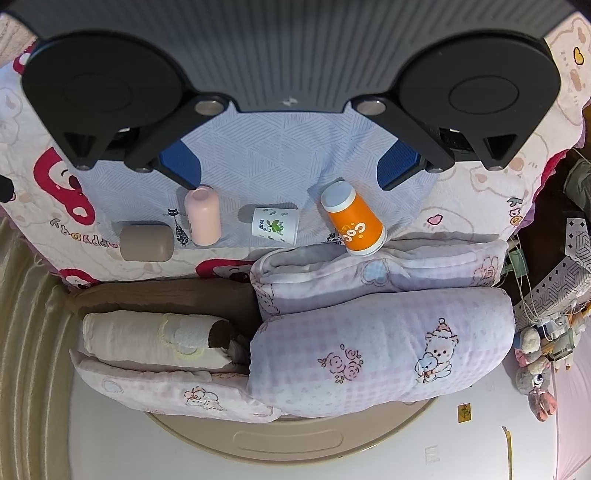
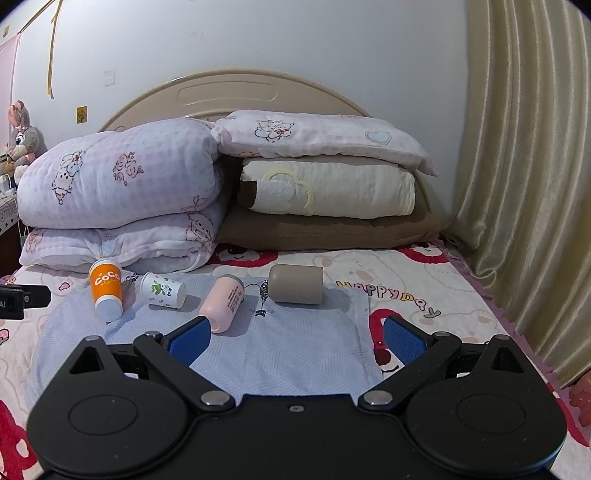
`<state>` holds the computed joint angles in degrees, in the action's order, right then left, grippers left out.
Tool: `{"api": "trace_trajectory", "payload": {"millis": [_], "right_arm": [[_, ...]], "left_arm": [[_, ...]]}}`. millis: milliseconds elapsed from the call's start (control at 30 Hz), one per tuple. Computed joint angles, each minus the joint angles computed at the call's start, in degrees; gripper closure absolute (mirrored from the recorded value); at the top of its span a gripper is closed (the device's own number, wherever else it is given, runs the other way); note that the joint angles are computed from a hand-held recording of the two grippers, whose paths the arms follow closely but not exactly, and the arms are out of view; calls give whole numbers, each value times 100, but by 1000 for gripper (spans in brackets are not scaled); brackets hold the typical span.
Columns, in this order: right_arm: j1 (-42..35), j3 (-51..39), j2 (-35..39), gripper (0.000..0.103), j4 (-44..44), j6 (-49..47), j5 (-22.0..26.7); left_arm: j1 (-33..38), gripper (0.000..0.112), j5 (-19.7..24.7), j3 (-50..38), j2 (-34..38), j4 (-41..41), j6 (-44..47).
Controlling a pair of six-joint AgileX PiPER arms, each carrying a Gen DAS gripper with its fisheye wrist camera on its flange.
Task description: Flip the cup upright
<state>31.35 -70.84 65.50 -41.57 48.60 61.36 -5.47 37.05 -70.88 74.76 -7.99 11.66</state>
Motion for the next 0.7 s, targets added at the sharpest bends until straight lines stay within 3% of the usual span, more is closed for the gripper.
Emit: {"api": "trace_trajectory", "payload": {"millis": [700], "right_arm": [[97,289,-184,2,-457,559,-254]], "left_arm": [[203,9,-255,223,-81,-839,730]]}}
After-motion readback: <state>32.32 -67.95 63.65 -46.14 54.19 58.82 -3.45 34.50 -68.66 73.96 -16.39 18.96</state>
